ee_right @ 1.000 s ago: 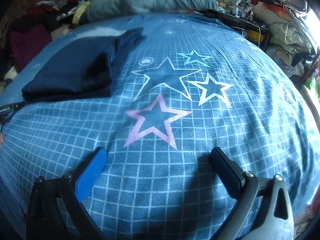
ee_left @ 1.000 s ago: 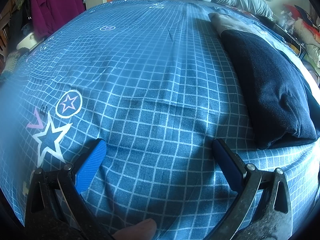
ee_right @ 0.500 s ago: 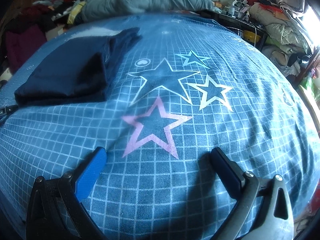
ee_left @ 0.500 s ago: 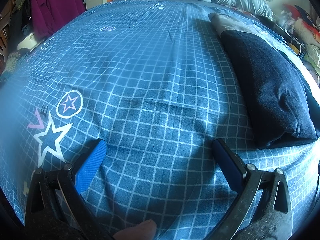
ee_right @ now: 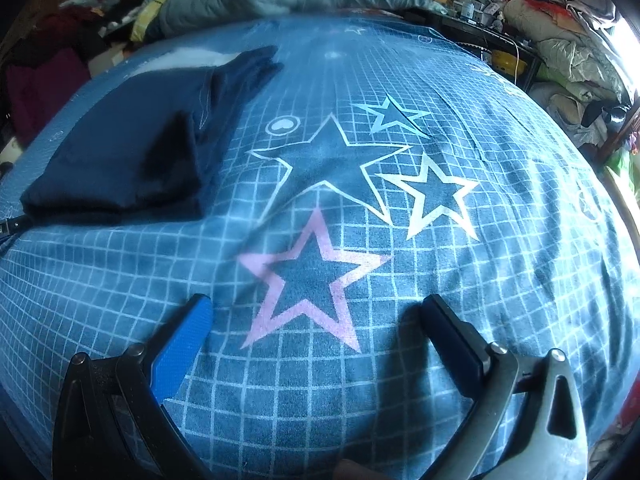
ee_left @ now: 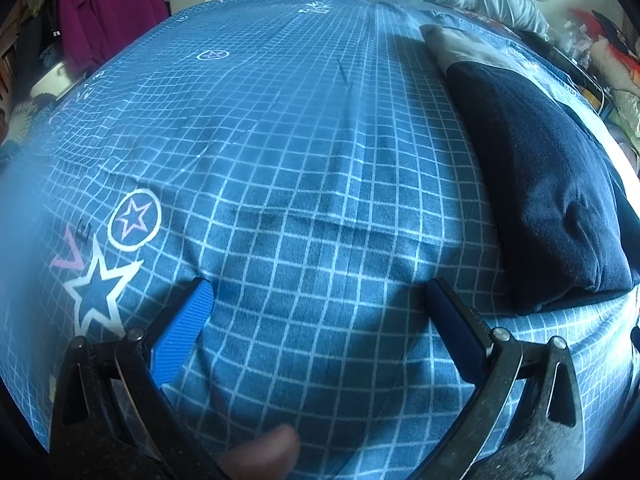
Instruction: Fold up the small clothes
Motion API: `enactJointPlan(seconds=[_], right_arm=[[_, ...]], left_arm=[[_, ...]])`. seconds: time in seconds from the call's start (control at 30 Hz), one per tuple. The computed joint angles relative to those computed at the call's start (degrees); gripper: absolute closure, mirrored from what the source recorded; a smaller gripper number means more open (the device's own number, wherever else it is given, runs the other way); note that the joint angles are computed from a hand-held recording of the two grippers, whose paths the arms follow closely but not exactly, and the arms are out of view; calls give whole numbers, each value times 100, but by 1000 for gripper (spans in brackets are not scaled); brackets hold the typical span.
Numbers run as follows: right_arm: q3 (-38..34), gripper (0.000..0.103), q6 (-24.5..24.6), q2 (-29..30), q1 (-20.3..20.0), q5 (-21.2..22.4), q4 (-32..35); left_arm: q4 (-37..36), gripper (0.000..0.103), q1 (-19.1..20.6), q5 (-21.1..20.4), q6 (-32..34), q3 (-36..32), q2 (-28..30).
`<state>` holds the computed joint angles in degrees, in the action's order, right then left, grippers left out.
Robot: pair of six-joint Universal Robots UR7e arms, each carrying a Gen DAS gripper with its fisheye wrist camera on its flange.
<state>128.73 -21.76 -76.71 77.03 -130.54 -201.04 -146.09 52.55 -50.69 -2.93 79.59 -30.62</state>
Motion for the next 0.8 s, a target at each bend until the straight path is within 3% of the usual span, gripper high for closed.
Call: enactJointPlan(seconds=[0.1,0.2,0.27,0.5,0.57,0.7,0.8], right_arm=[[-154,0,140,-18,114,-239,323],[-196,0,-82,53,445,-638,-82],[-260,0,-361,88,796,-908,-353],[-658,0,-927,393,2226,-1686,-1201],[-820,0,-1142,501,2620,-1808,-1420],[-1186,0,-1621,786,3221,-2109,-1761],[-1237,0,-1352,768,3552,-2242,-1514]], left_arm=[[212,0,26,-121,-46,-117,-6],[252,1,-22,-86,-105,-17,-134],[70,2,-168,152,27,149,-244],[-2144,0,-1092,-24,1159,1331,-1173],[-2756,0,-1412,93,1388,1592,-1402],[-3308,0,-1840,292,1627,1881,-1746],[-3378,0,-1992,347,1538,1968,-1965]])
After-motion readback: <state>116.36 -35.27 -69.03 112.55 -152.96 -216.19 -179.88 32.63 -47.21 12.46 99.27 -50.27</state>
